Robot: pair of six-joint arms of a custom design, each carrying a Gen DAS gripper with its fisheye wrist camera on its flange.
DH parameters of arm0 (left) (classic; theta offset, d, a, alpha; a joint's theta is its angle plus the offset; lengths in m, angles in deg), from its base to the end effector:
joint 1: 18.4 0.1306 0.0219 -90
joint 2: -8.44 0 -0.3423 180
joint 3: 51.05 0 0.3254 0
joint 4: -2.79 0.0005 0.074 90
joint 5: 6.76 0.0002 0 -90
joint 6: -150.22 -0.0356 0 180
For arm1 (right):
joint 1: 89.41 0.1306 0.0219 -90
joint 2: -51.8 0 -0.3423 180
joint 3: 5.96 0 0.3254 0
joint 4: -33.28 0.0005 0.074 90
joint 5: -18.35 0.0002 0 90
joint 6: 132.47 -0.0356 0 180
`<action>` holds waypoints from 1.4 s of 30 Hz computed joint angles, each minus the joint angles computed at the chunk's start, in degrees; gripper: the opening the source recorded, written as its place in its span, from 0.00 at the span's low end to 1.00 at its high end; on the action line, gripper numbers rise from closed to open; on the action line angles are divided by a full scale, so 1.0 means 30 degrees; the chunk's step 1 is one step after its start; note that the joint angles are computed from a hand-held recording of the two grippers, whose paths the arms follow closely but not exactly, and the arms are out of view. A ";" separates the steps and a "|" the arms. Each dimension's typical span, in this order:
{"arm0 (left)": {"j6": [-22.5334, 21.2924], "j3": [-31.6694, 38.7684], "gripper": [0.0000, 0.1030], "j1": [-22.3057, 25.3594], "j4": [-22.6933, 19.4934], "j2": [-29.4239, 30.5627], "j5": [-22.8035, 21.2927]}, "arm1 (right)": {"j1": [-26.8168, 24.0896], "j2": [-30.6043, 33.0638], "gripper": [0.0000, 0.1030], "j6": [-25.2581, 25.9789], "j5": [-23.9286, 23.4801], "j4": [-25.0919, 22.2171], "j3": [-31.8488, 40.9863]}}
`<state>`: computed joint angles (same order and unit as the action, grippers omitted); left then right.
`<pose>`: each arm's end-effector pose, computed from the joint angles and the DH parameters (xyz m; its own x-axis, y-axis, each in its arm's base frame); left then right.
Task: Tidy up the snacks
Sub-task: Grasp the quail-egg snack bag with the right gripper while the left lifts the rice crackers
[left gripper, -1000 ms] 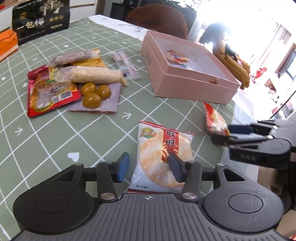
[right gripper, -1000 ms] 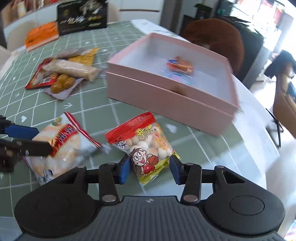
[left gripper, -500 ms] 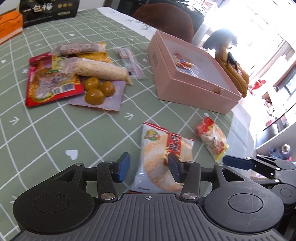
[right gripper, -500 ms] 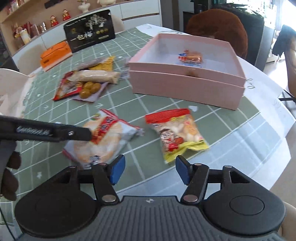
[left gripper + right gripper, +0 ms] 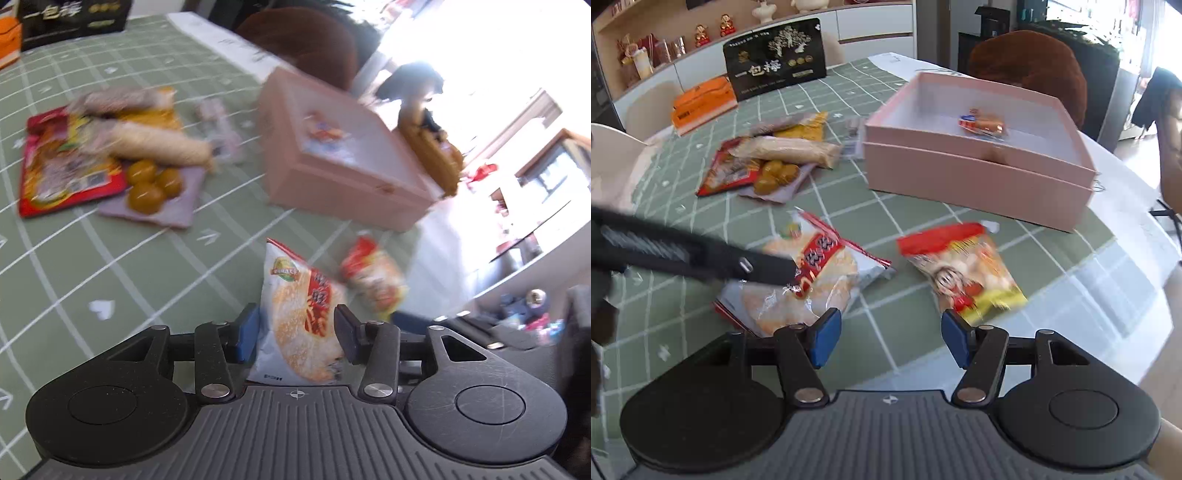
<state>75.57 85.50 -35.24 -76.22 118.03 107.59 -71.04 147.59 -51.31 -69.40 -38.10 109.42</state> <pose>0.4665 -0.1571 0.5166 -0.8619 0.0089 -0.5070 0.2888 0.8305 -0.4763 0.4093 0.1339 0.4940 -0.7817 -0.0978 -0.6159 -0.1738 0.9827 0.0646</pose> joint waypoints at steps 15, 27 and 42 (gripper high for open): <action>-0.1193 0.3669 0.45 -0.1799 -0.2295 0.2617 -0.1540 | -0.1471 -0.1561 0.59 -0.0308 0.0920 0.0500 -0.2210; -0.0366 0.1786 0.45 -0.1223 -0.0762 0.1975 -0.1471 | -0.1069 -0.1889 0.60 -0.0716 0.0661 0.1584 -0.2381; -0.1247 0.3996 0.44 -0.2423 -0.1450 0.3356 0.1265 | -0.1898 -0.2361 0.60 -0.0262 0.0580 0.0791 -0.3107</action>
